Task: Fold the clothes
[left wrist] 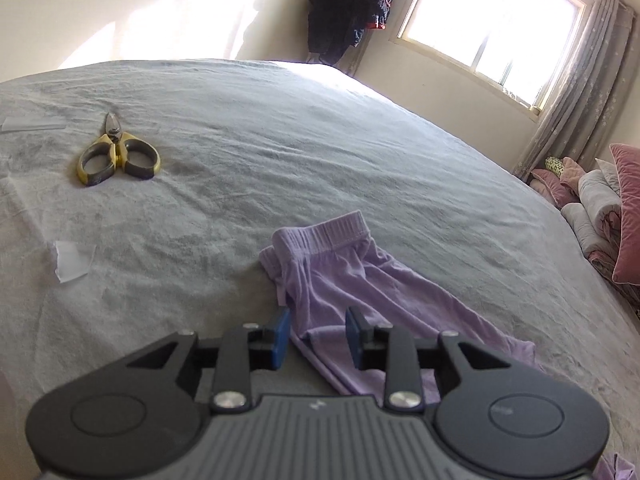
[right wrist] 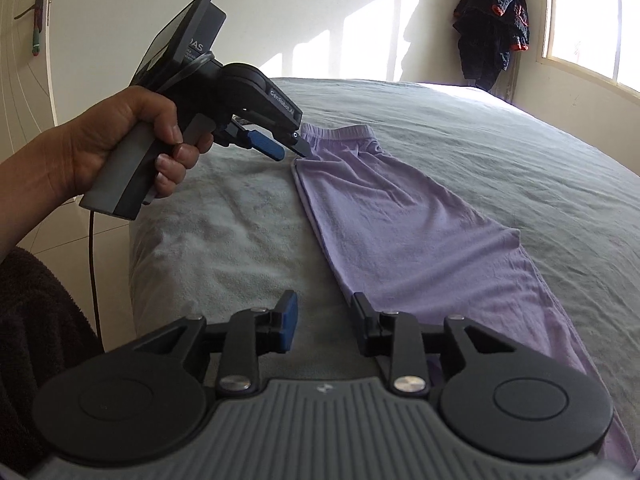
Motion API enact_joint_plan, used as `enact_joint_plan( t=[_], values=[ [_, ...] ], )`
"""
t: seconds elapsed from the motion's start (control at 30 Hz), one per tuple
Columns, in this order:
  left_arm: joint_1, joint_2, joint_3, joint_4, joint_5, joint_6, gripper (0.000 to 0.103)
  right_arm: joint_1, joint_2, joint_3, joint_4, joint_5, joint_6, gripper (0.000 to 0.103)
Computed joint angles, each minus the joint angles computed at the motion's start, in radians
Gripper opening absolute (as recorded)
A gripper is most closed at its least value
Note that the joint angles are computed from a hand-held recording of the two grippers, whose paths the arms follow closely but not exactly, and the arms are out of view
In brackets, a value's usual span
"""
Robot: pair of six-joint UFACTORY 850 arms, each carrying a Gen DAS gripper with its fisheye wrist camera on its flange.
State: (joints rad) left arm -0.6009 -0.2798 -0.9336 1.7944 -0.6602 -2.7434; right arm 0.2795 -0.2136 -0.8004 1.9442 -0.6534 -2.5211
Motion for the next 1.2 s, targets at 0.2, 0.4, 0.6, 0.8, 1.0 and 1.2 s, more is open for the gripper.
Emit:
enact_joint_plan(
  t=[0.2, 0.4, 0.6, 0.8, 1.0, 1.2],
  values=[
    [0.009, -0.026, -0.024, 0.181, 0.156, 0.007, 0.047, -0.038, -0.001, 0.015, 0.095, 0.013, 0.041, 0.047],
    [-0.031, -0.092, -0.108, -0.120, 0.170, 0.481, 0.050, -0.096, 0.016, 0.018, -0.103, 0.068, 0.264, 0.052],
    [-0.064, -0.120, -0.197, -0.504, 0.104, 0.940, 0.056, -0.169, 0.057, 0.020, -0.411, 0.005, 0.542, 0.063],
    [-0.097, -0.157, -0.296, -0.653, 0.039, 1.125, 0.065, -0.229, 0.100, 0.014, -0.584, 0.009, 0.702, 0.074],
    [-0.142, -0.197, -0.387, -0.687, 0.049, 1.217, 0.080, -0.280, 0.123, -0.009, -0.731, 0.068, 0.838, 0.081],
    [-0.195, -0.272, -0.516, -0.781, 0.024, 1.314, 0.087, -0.360, 0.114, -0.050, -0.784, 0.025, 0.829, 0.091]
  ],
)
